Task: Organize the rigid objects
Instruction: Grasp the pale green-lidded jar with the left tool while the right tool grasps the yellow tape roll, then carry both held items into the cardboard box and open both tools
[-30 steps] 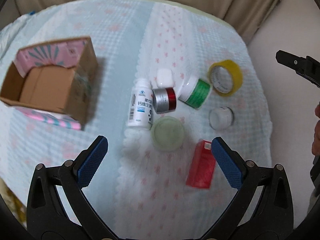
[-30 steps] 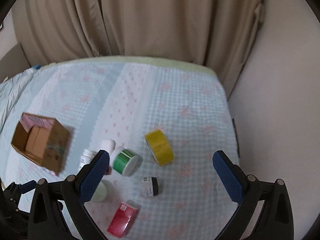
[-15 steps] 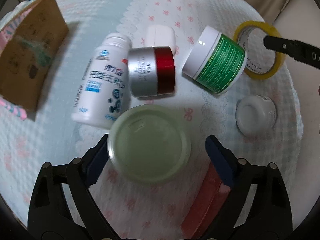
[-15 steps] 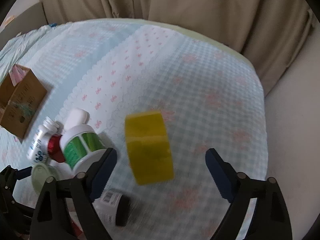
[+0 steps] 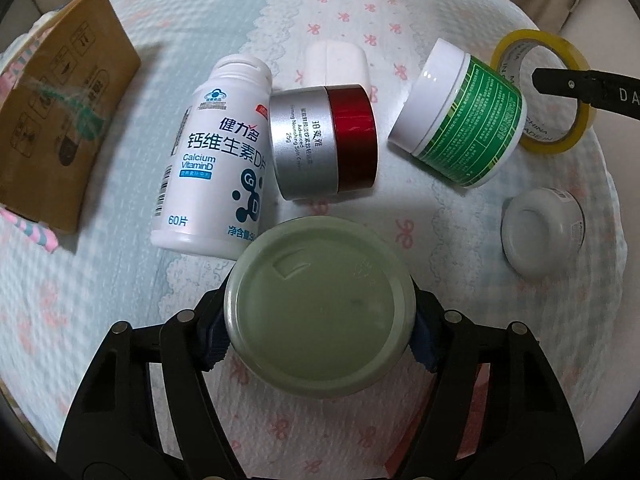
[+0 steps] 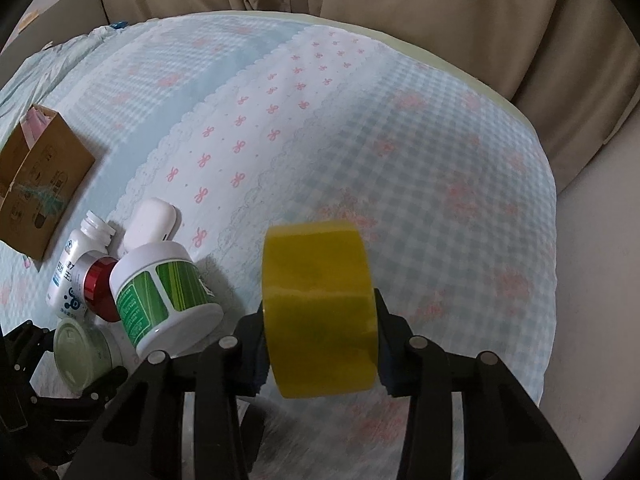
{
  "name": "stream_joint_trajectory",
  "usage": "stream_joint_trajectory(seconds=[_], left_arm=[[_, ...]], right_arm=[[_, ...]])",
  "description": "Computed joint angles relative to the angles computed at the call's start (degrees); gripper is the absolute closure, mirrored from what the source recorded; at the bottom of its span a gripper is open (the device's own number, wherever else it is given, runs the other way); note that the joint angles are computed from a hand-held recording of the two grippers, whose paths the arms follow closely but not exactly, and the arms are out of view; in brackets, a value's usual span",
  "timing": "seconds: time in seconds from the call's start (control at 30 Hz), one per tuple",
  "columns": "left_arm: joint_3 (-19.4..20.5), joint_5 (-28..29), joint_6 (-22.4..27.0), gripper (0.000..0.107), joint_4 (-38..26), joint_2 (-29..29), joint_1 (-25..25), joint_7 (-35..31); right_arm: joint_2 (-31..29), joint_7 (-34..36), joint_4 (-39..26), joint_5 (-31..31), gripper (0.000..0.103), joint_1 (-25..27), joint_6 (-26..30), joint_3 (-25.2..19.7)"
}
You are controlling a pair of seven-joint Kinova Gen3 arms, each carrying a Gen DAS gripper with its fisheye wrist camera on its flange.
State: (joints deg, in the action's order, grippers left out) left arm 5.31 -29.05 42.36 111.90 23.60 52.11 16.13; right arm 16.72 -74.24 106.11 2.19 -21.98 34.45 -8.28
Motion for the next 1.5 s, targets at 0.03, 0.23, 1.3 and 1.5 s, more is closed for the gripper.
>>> stream_joint_trajectory(seconds=[0.03, 0.23, 1.3, 1.5], left_arm=[[0.0, -0.2, 0.2, 0.040, 0.2, -0.3, 0.2, 0.1], [0.3, -4.0, 0.3, 0.040, 3.2, -4.1, 2.1, 4.0], [-1.1, 5.1, 41.0, 0.040, -2.8, -57.3, -11.0, -38.5], [-14.9, 3.6, 41.6, 0.040, 0.6, -64.6, -9.3, -52.5]], right_arm=[[-0.2, -0.4, 0.2, 0.1, 0.064, -0.2, -0.2, 0.1], [-1.9, -7.3, 0.8, 2.9, 0.064, -2.6, 1.1, 1.7], [-11.7, -46.3, -30.5, 15.8, 0.065, -24.5, 39.8, -13.0], [-3.4, -54.3, -39.1, 18.9, 0.065, -34.6, 43.1, -11.2]])
